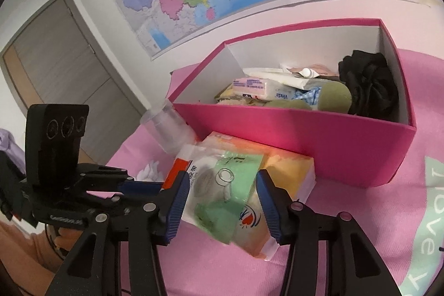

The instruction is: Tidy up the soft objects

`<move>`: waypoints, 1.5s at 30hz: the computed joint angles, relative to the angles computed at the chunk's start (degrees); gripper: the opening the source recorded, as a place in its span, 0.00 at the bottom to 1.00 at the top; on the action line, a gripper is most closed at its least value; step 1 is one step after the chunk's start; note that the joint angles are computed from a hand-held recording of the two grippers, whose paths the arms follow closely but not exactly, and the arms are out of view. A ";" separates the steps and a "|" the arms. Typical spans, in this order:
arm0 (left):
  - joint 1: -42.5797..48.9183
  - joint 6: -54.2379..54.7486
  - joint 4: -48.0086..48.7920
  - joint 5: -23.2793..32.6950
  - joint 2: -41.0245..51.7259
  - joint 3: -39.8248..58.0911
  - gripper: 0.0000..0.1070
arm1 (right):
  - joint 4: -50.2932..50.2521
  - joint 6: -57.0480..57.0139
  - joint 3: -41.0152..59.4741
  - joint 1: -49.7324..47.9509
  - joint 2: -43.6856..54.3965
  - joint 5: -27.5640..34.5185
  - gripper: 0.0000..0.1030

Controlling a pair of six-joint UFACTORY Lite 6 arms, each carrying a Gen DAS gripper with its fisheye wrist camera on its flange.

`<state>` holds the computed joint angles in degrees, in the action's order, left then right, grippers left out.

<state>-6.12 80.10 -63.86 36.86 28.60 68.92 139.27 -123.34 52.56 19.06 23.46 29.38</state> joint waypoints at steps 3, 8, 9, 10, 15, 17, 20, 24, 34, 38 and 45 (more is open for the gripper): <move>-0.94 2.69 -1.63 -2.30 -1.76 -2.57 0.12 | -2.17 1.17 -0.74 -0.51 -0.04 2.13 0.41; -2.19 4.90 -3.31 -2.74 -4.06 -4.58 0.12 | -2.52 2.04 -3.49 -1.41 -1.05 5.31 0.26; -2.62 5.12 -3.50 -3.31 -4.63 -4.97 0.12 | -1.66 1.23 -4.23 -1.22 -1.71 5.46 0.25; -3.12 5.29 -3.69 -4.09 -5.35 -5.46 0.12 | -1.24 0.79 -4.93 -1.20 -2.34 5.98 0.24; -3.62 5.88 -4.18 -4.24 -7.10 -6.17 0.12 | -1.17 0.62 -9.61 -2.79 -6.52 9.64 0.21; -3.94 6.10 -4.46 -4.47 -7.95 -6.59 0.12 | -0.87 0.54 -11.14 -2.88 -8.50 10.00 0.20; -4.24 6.19 -4.66 -4.36 -9.01 -6.73 0.12 | -0.42 0.25 -13.11 -2.76 -11.67 9.62 0.18; -4.78 5.70 -4.37 -4.35 -10.10 -5.91 0.12 | -0.28 0.42 -14.27 -2.53 -14.86 8.79 0.17; -6.50 0.30 0.04 -6.03 -9.70 0.72 0.12 | -4.12 5.24 -11.24 -4.41 -17.80 6.90 0.17; -7.28 -4.06 3.29 -6.34 -6.84 6.26 0.12 | -5.73 6.79 -7.58 -5.06 -16.69 5.66 0.17; -9.13 -13.56 10.60 -5.94 0.16 17.77 0.12 | -11.57 13.02 1.68 -7.71 -9.11 7.38 0.13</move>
<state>-15.25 66.54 -53.26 30.93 28.77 86.70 127.70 -110.32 54.24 11.35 14.35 36.75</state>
